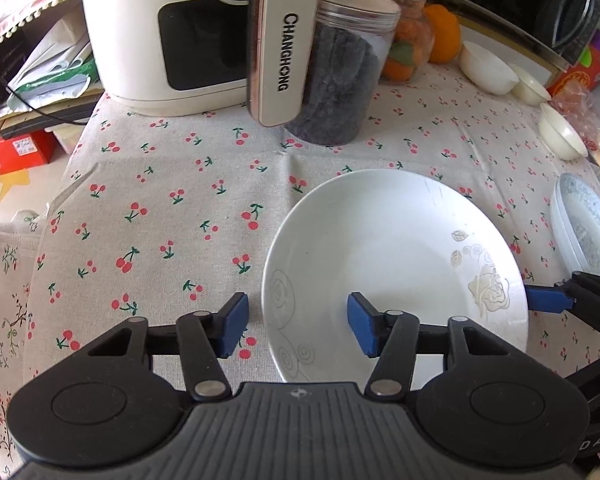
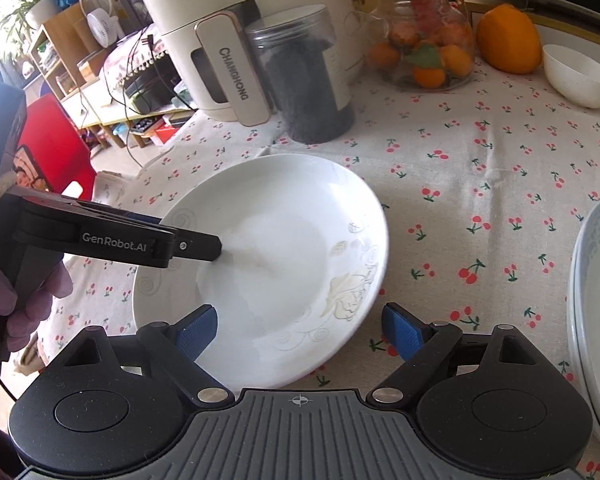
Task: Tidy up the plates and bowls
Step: 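Close the left gripper on the white plate rim while the right gripper grasps it too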
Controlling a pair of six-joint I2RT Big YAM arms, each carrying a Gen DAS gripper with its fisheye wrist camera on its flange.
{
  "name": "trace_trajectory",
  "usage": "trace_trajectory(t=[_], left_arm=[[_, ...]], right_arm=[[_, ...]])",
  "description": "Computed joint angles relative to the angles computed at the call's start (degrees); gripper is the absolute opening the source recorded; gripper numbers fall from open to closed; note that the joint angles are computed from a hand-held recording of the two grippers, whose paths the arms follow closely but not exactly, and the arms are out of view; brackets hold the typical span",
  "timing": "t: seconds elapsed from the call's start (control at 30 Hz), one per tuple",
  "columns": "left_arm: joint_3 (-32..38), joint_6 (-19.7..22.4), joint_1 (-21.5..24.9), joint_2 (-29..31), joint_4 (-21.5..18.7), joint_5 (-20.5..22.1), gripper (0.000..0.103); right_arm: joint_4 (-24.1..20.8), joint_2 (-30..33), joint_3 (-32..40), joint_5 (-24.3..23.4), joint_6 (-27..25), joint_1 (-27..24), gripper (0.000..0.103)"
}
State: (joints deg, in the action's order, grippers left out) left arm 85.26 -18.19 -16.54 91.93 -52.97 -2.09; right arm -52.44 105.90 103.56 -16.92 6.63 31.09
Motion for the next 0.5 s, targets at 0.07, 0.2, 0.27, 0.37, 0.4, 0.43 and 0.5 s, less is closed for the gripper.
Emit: trace_trajectory(t=[0.07, 0.2, 0.27, 0.37, 0.4, 0.43, 0.5], left_arm=[[0.01, 0.36, -0.04, -0.05, 0.11, 0.56, 0.042], [0.05, 0.79, -0.12, -0.07, 0.07, 0.36, 0.04], [-0.02, 0.41, -0.12, -0.15, 0.15, 0.04, 0.038], [-0.33, 0.1, -0.19, -0.46, 0.55, -0.63, 0.035], [-0.45, 0.14, -0.23, -0.57, 0.72, -0.86, 0.034], [-0.56, 0.2, -0.29, -0.67, 0.87, -1.07, 0.033], [-0.7, 0.27, -0.46, -0.85, 1.31, -1.39, 0.032]], right_arm=[[0.33, -0.07, -0.19, 0.13, -0.01, 0.12, 0.082], [1.24, -0.3, -0.62, 2.36, 0.7, 0.3, 0.065], [1.26, -0.32, -0.56, 3.82, 1.35, 0.21, 0.052], [0.39, -0.05, 0.08, 5.33, 1.7, -0.15, 0.031], [0.26, -0.11, 0.1, 5.34, 1.62, -0.31, 0.027], [0.33, -0.24, 0.03, 5.05, 1.71, -0.47, 0.026], [0.65, -0.76, -0.29, 5.29, 1.63, -0.52, 0.026]])
